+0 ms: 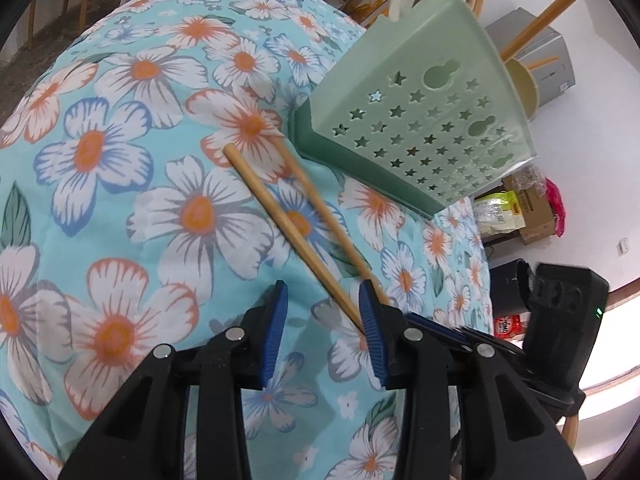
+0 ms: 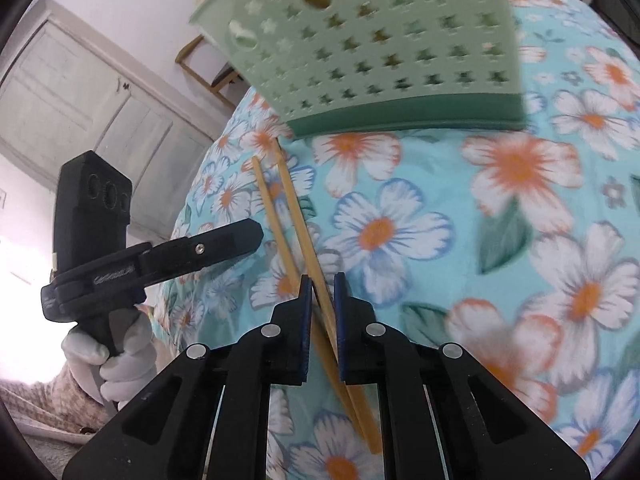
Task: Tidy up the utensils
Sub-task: 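Grasp one chopstick with each tool and lift them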
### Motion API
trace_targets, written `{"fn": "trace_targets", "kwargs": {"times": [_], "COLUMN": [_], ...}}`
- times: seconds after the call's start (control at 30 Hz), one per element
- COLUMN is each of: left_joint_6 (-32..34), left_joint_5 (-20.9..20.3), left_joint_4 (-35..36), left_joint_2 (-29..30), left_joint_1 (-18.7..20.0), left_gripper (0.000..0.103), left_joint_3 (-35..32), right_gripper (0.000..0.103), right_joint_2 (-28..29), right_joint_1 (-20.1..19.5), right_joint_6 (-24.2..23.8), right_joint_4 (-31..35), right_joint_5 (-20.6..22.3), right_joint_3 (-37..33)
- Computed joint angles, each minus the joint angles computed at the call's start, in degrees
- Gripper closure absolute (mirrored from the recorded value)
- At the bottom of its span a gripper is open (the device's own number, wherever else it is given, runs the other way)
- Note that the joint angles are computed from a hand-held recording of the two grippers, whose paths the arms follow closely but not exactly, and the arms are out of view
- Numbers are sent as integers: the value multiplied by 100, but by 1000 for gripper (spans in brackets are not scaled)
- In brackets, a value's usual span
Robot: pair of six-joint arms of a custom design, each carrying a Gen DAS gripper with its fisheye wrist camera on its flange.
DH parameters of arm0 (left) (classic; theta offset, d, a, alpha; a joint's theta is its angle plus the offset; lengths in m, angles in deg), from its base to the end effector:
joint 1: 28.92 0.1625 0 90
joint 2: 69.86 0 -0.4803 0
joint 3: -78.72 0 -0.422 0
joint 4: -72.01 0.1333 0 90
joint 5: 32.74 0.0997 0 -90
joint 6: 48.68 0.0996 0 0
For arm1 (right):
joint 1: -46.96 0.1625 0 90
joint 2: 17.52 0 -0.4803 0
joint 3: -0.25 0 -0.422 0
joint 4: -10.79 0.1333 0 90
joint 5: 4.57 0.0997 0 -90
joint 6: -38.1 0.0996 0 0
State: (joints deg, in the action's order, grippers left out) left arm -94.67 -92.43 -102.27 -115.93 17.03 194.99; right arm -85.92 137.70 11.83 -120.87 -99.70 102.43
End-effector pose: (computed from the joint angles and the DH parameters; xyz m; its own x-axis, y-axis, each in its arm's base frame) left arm -0.2809 -0.5544 0.0522 -0.9755 -0.1457 -0.1651 -0.0391 0.8526 -0.5211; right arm 0.1326 -0.6383 0.2898 -0.8875 -0.4389 0.1401 -0.4523 0.8879 -0.0837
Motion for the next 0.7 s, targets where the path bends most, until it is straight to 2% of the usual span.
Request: {"fn": "trace_targets", "kwargs": {"times": [0.17, 0.33, 0.4, 0.43, 0.47, 0.6, 0.7], "left_joint_6": [-226, -516, -701, -707, -709, -610, -271], "left_joint_5": [249, 746, 1076, 1135, 1152, 965, 734], "left_joint_4": [552, 1043, 1439, 1460, 1457, 1457, 1817], "left_joint_2": [94, 243, 305, 319, 317, 185, -20], "left_joint_1": [-22, -157, -246, -265, -268, -232, -235], "left_gripper": [68, 68, 78, 79, 84, 88, 92], "left_joint_3": [-292, -494, -592, -592, -583, -506, -457], "right_gripper": [95, 95, 96, 96, 96, 97, 97], "right_joint_2": [-264, -470, -522, -546, -566, -676, -781], "right_joint_1": [-95, -258, -315, -336, -339, -388, -434], "right_joint_6": [-28, 102, 119, 122, 133, 99, 110], "right_joint_4": [-148, -159, -169, -180, -174, -92, 91], "right_joint_5": [-303, -270, -213, -183, -166, -81, -15], "right_joint_3": [143, 286, 335, 360, 369, 428, 452]}}
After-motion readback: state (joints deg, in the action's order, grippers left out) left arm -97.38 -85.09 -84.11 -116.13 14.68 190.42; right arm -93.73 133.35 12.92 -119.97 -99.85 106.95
